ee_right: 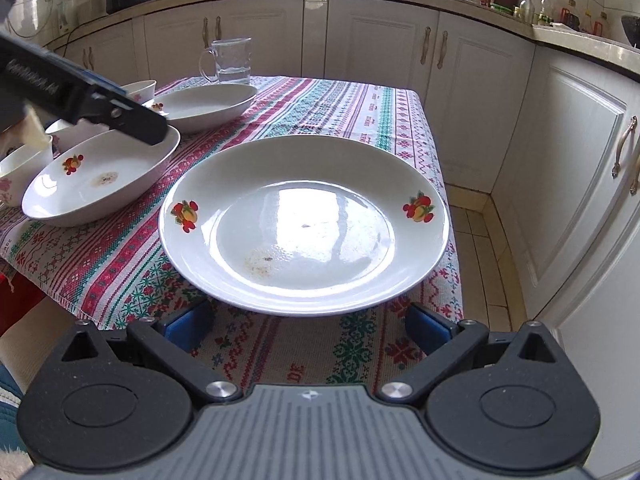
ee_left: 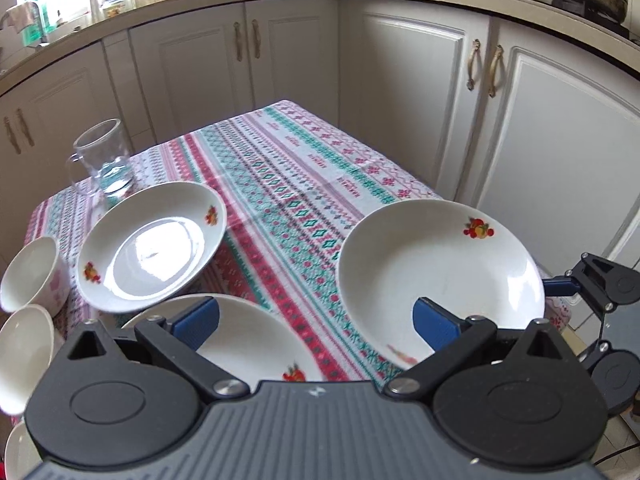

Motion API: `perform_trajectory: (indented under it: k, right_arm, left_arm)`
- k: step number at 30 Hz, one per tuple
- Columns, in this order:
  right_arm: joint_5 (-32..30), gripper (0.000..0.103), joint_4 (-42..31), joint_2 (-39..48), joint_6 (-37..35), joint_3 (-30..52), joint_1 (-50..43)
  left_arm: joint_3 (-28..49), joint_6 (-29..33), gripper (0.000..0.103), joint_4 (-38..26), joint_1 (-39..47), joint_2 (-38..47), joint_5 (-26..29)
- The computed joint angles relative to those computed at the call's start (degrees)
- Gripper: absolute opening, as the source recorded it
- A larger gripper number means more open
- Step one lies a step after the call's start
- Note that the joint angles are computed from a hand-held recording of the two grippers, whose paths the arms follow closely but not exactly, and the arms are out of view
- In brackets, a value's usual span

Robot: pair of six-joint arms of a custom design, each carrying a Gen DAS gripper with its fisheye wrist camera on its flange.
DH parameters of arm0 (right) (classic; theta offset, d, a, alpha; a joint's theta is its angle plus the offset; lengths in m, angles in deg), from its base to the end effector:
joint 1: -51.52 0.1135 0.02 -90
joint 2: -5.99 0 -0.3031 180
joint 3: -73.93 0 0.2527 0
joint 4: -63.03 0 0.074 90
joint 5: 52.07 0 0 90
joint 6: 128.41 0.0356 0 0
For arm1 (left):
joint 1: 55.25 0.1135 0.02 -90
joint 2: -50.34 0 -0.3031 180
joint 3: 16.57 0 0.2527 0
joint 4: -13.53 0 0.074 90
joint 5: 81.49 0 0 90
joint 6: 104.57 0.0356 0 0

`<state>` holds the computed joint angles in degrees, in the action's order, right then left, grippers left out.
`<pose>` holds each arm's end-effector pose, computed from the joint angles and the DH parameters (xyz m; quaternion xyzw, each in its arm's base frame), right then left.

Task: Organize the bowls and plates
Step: 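Grasp the rim of the stained white plate with the left tool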

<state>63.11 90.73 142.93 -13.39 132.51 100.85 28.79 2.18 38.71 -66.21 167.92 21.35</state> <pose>0.2460 0.2630 -0.0092 -0.1218 0.9139 0.0350 0.3858 0.3044 -0.0670 0.0620 0.2612 0.8880 -0.0855 0.3687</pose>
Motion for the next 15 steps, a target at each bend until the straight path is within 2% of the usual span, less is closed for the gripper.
perform_trajectory:
  k: [8,15]
  right_arm:
    - [-2.68,0.103,7.58,1.26,-4.41,-2.61,-1.66]
    - [-3.70,0.103,14.10,3.08,-7.33,-4.33,-2.33]
  left_arm:
    - [11.18,2.34,0.102,-13.75,-2.85,3.01,3.53]
    - [21.17,5.14,0.102,-23.93,-5.53,7.75,4.04]
